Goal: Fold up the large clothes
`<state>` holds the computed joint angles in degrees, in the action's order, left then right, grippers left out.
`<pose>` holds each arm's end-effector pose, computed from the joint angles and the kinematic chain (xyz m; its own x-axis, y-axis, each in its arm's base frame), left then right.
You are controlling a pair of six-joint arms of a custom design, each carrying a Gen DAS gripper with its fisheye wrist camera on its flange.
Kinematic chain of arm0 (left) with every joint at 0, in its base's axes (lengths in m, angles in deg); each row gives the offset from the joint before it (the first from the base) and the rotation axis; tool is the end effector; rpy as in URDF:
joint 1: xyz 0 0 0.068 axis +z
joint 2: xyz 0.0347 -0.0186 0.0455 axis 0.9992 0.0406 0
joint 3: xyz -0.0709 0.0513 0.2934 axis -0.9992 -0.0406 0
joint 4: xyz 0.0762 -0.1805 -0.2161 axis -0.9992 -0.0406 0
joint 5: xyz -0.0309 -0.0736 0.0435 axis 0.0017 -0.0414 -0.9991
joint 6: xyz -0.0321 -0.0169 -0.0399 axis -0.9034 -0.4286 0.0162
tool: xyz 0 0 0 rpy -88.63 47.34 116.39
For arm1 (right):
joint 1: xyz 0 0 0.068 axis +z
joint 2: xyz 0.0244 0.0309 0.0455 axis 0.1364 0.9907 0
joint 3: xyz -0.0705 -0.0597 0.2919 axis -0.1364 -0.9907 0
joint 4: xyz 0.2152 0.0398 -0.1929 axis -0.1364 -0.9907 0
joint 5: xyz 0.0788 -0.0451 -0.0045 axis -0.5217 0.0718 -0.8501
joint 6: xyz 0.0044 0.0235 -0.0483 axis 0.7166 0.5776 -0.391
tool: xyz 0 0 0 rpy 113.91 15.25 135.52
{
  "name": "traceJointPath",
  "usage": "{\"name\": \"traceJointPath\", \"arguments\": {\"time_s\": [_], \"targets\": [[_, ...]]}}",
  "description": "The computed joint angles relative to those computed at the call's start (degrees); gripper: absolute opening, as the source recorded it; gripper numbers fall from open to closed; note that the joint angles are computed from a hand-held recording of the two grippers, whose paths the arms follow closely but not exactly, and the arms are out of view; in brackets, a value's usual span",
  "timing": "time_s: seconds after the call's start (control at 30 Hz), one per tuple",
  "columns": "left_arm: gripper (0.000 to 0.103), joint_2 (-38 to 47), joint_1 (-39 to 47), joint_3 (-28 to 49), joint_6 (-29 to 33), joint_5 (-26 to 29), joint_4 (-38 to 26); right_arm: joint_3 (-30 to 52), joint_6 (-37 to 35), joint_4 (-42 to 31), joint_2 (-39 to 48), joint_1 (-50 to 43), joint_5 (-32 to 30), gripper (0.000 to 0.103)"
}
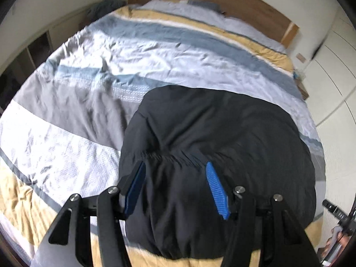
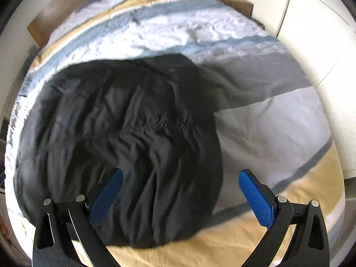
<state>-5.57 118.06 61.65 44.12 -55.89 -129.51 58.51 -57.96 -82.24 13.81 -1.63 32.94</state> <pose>0.2298 0.1270 0.3914 -0.7412 -0.4488 -0.4992 -0.4230 0.8897 -0.1719 0.3478 -0.0522 0.3187 -0.9290 0.0311 -0.3688 -0.0077 0.9946 0.1035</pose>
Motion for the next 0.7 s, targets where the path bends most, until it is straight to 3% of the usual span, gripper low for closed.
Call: {"name": "traceJointPath", "arguments": {"time_s": [0.27,0.47,0.7], "targets": [[0.055,-11.36,-10.29,0.64,-3.38,-4.51,-10.52,-2.15,-1.74,-6.24,-12.41,0.2,-2.4,0.103],[0.055,-16.73,-25.68,4.22,-9.65,-15.47,-17.65,-3.42,-1.92,-8.66,-19.84,2.93,-1.76,0.103],[0.056,-17.71,-37.92,8.7,-17.33,-22.5,-24.46,-4.19,-4.56,-12.46,-26.45,2.27,-2.13,0.103]]}}
